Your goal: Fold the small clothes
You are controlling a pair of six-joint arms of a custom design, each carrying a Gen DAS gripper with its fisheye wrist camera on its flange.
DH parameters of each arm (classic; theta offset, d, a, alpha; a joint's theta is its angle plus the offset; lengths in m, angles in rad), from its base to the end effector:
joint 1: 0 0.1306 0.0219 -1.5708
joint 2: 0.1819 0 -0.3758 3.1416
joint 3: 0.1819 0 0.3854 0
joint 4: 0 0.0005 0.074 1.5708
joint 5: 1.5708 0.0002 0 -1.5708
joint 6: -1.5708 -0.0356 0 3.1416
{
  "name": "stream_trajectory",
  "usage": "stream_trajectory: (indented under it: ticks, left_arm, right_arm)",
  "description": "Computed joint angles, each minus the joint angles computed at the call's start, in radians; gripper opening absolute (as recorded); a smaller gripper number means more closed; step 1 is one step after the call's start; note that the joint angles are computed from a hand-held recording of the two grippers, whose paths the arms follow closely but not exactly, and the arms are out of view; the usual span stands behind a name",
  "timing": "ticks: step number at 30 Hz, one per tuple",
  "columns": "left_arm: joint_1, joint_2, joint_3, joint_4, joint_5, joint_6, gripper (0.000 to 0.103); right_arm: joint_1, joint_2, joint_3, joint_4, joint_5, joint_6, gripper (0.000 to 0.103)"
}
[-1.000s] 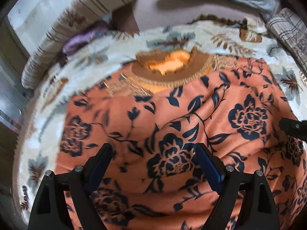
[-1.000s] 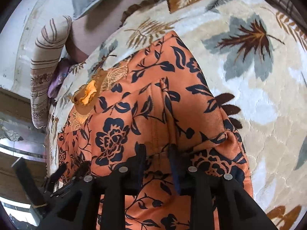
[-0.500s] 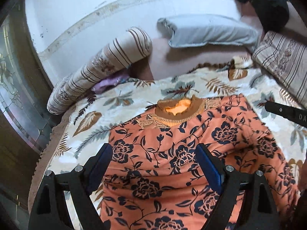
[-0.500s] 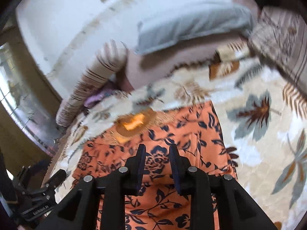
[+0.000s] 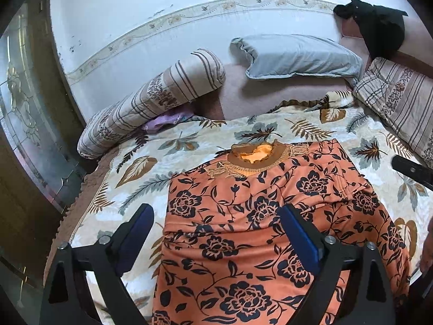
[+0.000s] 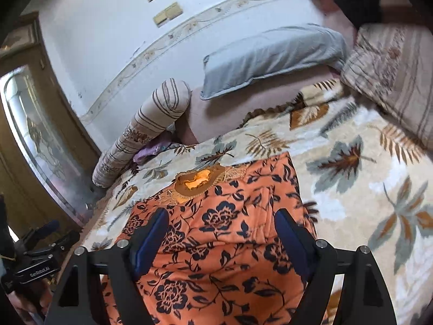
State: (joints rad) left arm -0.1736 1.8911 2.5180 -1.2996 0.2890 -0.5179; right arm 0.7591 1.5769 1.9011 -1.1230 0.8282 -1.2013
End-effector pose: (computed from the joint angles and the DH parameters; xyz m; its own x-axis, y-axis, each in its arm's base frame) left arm 0.5885 -0.1140 0.6186 -0.3426 0.5418 -0.7675 0.6385 0.7336 0.2329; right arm 0.3998 0.3425 0.5521 -0.2741 0.6092 -0.7442 0.4513 0.7648 0.4598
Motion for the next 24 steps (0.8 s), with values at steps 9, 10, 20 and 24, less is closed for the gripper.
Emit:
stream_trajectory:
  ticks: [9,10,20,24]
  left_arm:
    - [0.036,-0.036,-0.088,0.035,0.013,0.001,0.095]
    - [0.039,-0.037,-0.093,0.037,0.014,0.001,0.095]
    - [0.081,-0.03,-0.107,0.041,0.031,0.006,0.095]
    - [0.095,-0.029,-0.118,0.045,0.035,0.008,0.095]
  right_arm:
    - [0.095,-0.037,-0.035,-0.104,0.102,-0.163,0.083]
    - [0.106,-0.034,-0.029,-0.123,0.109,-0.181,0.083]
    - [0.147,-0.003,0.014,-0.206,0.117,-0.244,0.083]
    - [0.15,0.006,0.026,-0.225,0.114,-0.256,0.083]
